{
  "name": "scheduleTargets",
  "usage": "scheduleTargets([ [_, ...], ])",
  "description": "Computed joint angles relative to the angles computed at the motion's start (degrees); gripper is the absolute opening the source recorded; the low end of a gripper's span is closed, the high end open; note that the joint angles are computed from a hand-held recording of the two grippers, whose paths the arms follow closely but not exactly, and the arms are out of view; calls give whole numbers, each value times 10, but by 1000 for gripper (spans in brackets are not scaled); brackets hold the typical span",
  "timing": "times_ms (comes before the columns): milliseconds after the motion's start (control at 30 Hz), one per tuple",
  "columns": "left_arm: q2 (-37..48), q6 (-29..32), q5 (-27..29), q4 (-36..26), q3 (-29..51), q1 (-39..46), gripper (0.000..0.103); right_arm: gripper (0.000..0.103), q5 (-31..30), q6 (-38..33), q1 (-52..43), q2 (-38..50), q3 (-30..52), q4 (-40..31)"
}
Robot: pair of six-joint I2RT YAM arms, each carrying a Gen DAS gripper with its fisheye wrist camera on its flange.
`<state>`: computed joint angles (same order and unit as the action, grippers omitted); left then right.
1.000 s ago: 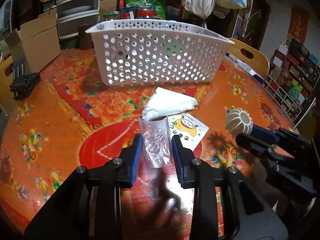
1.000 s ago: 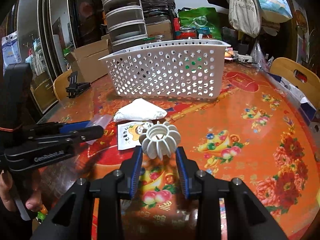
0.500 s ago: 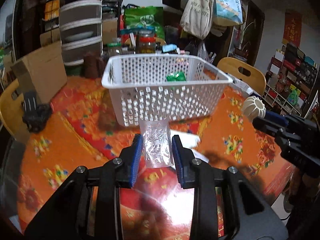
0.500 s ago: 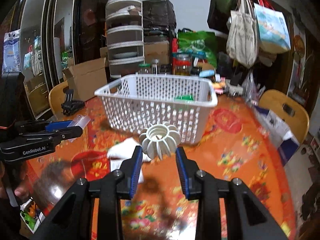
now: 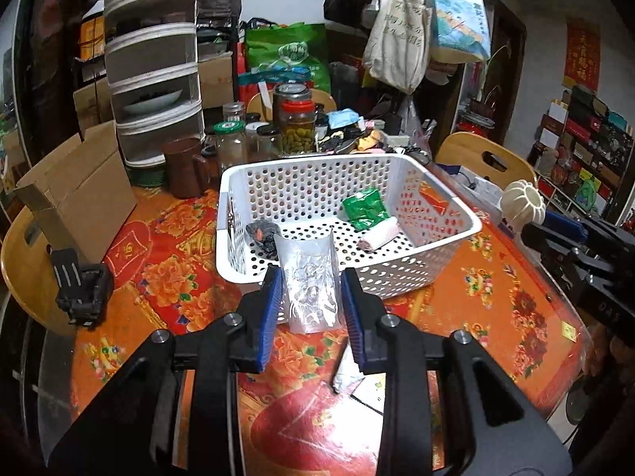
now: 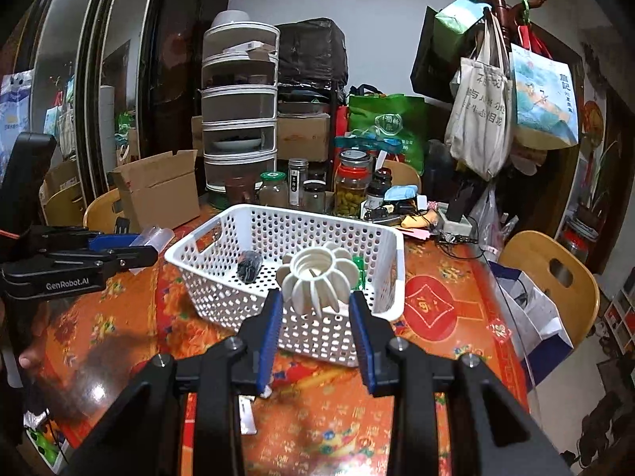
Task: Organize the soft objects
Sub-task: 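Carry the clear bag and white ribbed piece with both grippers over the basket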
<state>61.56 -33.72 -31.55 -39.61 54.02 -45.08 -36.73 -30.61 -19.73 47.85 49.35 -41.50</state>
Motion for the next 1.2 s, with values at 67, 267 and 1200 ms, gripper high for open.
scheduleTargets([
  [67, 15, 11, 11, 15, -3, 17, 28, 33, 14, 13, 19, 16, -3, 18],
  [267, 56, 46, 39, 60, 0, 59, 28, 33, 55, 52, 70, 64, -10, 79],
  [1200, 252, 106, 132, 197, 52, 199, 28, 33, 140, 106, 158, 271, 20, 237],
])
